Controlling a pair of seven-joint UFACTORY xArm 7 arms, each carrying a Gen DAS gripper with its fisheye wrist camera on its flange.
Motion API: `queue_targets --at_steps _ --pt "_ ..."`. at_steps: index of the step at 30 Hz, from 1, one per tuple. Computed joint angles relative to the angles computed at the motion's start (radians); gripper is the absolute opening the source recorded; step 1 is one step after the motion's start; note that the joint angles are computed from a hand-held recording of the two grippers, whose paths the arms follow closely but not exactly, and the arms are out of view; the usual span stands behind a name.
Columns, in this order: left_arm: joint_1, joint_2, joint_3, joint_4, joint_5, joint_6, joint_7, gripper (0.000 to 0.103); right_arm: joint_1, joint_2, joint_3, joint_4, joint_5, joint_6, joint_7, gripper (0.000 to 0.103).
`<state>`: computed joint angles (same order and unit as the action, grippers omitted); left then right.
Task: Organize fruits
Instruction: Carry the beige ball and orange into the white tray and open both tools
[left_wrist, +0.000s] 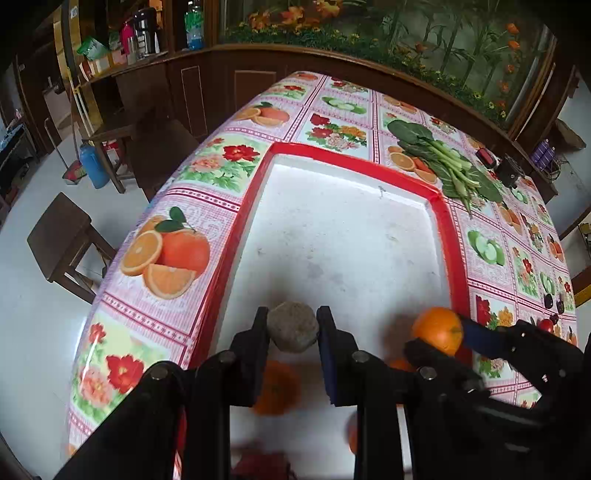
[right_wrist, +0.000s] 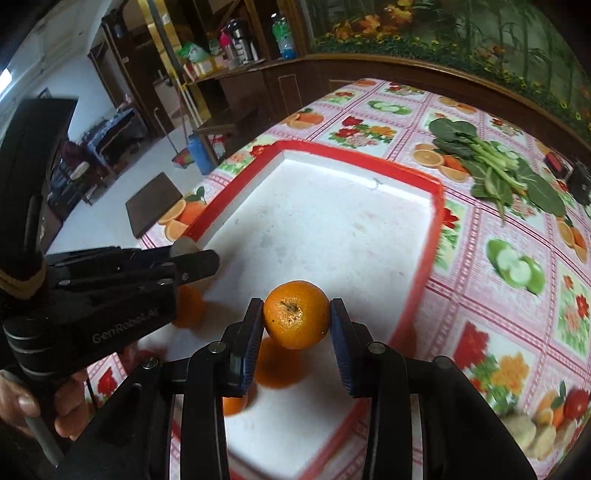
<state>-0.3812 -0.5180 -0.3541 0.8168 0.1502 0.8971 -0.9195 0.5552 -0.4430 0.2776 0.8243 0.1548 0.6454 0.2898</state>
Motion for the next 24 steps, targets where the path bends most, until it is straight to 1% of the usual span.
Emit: queue_targets --at_steps 7,10,14,19,22,24 --pt "0.004 0.041 0.009 -0.001 0.012 -0.020 0.016 0.028 0.005 0.080 0.005 0.029 -0.007 -0.013 -0.016 0.035" --pt "-0.002 0.050 0.021 -0.011 -0.004 -0.033 0.021 0.028 0.009 0.096 0.004 0.032 -0.004 -0.012 -0.019 0.035" --pt "-0.004 0.054 0.021 -0.019 -0.006 -0.035 0.017 0.028 0.010 0.102 0.006 0.033 -0.006 -0.009 -0.020 0.036" --pt "-0.006 0.062 0.016 -0.016 0.001 -0.033 0.010 0.029 0.004 0.106 0.012 0.038 -0.026 -0.003 -0.011 0.041" --pt "-0.009 0.062 0.016 -0.014 0.000 -0.023 0.005 0.032 -0.004 0.099 0.018 0.037 -0.046 0.007 0.010 0.046" --pt "-0.010 0.062 0.011 -0.009 0.002 -0.011 -0.005 0.042 -0.005 0.090 0.016 0.034 -0.047 0.015 0.019 0.048"
